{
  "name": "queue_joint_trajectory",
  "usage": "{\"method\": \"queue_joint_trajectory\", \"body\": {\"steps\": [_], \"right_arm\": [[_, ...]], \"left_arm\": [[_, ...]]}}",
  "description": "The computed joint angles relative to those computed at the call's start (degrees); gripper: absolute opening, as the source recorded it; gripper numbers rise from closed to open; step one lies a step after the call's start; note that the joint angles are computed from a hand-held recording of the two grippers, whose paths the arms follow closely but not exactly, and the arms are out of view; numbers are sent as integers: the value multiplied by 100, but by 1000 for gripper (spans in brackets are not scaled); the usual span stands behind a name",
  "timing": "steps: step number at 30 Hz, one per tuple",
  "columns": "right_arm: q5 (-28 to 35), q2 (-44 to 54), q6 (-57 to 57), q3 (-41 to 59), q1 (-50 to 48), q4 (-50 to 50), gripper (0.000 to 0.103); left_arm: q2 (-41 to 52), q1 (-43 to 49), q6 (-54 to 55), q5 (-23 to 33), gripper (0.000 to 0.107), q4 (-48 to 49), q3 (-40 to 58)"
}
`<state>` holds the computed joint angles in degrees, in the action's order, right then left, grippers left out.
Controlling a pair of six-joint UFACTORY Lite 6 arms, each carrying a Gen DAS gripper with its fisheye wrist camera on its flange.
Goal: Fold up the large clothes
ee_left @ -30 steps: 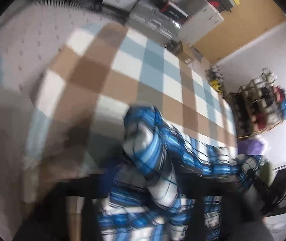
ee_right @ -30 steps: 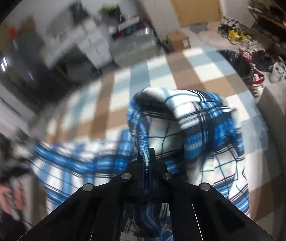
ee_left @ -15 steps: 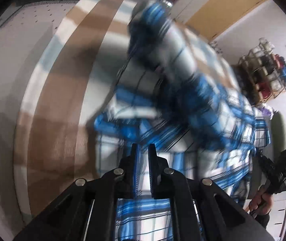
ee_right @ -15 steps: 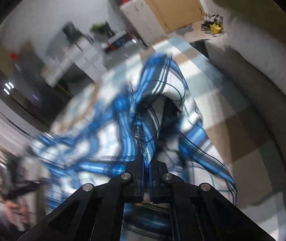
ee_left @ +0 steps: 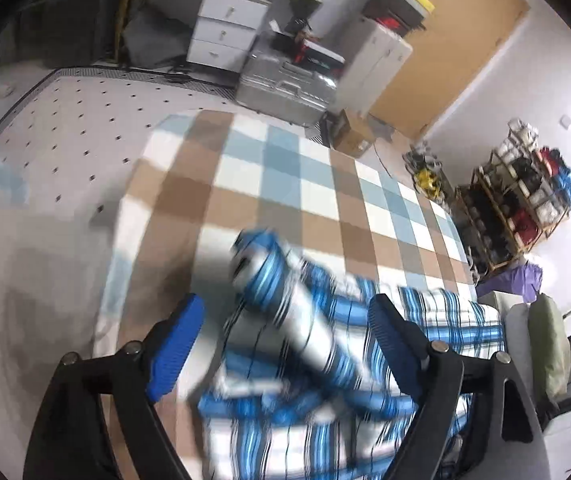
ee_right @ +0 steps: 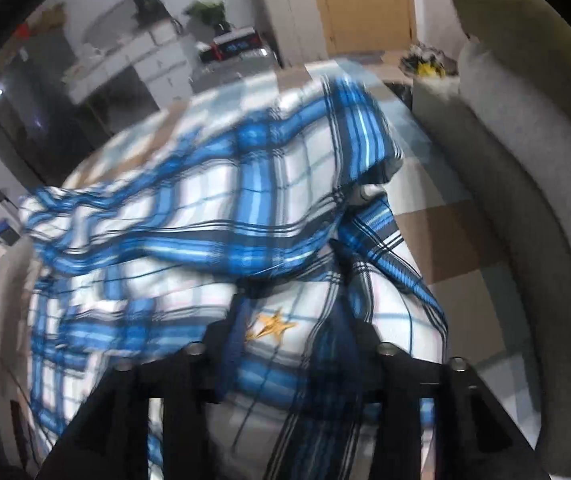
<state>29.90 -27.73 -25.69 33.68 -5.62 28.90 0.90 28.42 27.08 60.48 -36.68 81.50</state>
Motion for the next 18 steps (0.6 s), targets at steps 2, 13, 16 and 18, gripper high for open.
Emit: {"method": "queue_joint_trajectory", "body": {"steps": [2, 13, 16, 18], "right_arm": [[230, -818, -28, -309, -45, 78, 52], [218, -1117, 32, 578, 788, 82, 62], [-562, 9, 966, 1524, 1499, -1054, 70], [-754, 1027, 1636, 2293, 1728, -1797, 72]], "left_arm": [[700, -418, -292, -296, 81, 510, 465], [334, 13, 660, -404, 4, -320, -1291], [-505, 230, 897, -238, 2, -288, -2221], [-945, 284, 1010, -215, 2, -162, -2773]]}}
